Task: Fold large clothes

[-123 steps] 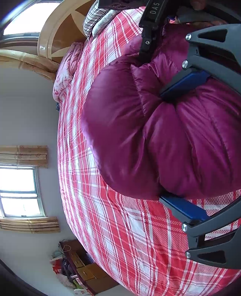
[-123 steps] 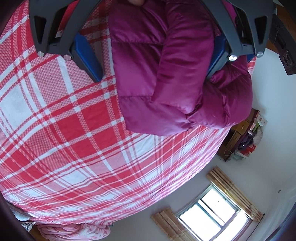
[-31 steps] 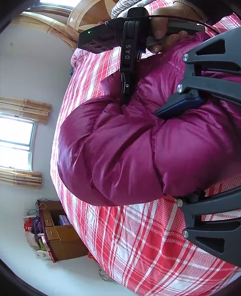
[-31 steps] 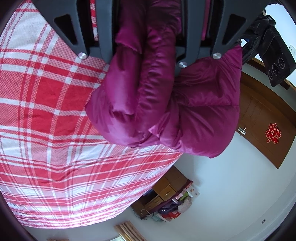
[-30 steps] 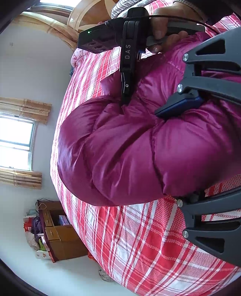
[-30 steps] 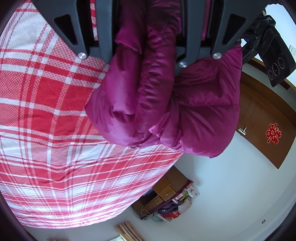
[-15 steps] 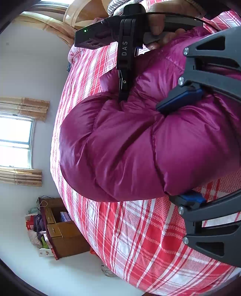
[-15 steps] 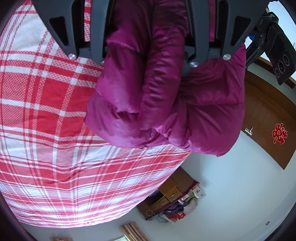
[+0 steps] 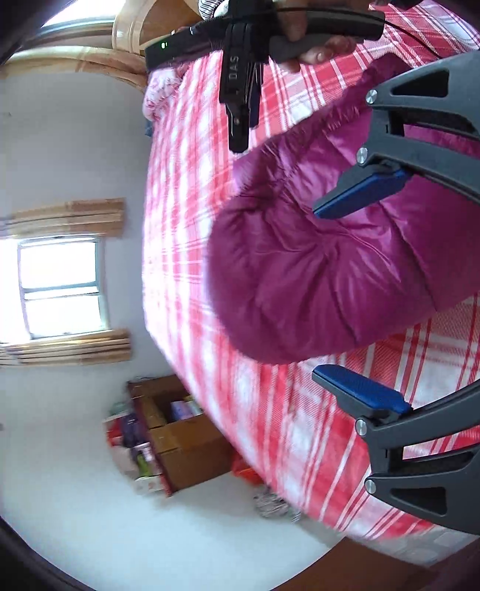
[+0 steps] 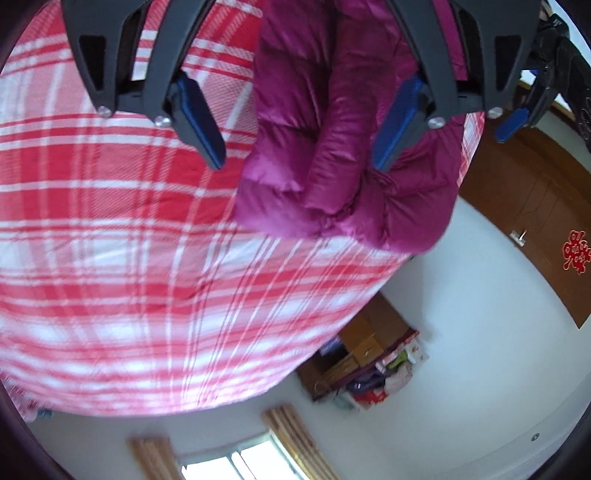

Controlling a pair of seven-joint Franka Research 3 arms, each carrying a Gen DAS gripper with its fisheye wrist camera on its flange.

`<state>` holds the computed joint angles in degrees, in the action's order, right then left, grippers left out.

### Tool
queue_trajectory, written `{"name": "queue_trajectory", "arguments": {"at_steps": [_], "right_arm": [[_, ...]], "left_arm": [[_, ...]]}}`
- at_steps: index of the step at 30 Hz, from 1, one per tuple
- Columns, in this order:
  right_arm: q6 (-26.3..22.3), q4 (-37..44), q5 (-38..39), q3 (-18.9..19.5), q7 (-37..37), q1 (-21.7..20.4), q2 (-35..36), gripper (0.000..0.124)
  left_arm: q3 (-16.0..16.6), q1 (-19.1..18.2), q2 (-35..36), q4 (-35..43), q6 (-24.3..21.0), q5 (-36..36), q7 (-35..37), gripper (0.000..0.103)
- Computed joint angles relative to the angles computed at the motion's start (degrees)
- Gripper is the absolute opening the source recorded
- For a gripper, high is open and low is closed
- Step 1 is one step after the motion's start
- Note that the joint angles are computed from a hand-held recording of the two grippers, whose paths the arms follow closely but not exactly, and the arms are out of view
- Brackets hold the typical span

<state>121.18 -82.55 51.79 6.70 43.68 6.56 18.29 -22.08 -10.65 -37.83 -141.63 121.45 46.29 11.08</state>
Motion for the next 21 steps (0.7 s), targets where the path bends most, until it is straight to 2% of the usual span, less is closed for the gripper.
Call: {"name": "queue_trajectory", "arguments": {"at_steps": [2,8,12,21], "right_arm": [[1.5,-3.4,1.9,-0.1,-1.9,-0.6,-3.5,0.088],[5.5,-13.2,7.6,-2.2,-8.4,0.3,-13.8,0.093],[6.4,-16.7,10.6,-3.7,-11.5,1.7,-17.7,0.097],[9.0,-20.6,12.5,-6.0,-14.9,4.6,-22.2,0.102]], "left_arm": [[-1.5,0.0,-0.5,1.0,-1.9,0.8,-0.2,0.082],[-3.4,-0.3,-2.2,3.5,-3.7,3.7,-1.2,0.083],[-4.9,-0.6,-2.4,4.9,-4.6,4.9,-1.7,0.087],[-5.1,-1.3,-3.5,5.3,-5.3,6.1,-2.2,0.089]]}}
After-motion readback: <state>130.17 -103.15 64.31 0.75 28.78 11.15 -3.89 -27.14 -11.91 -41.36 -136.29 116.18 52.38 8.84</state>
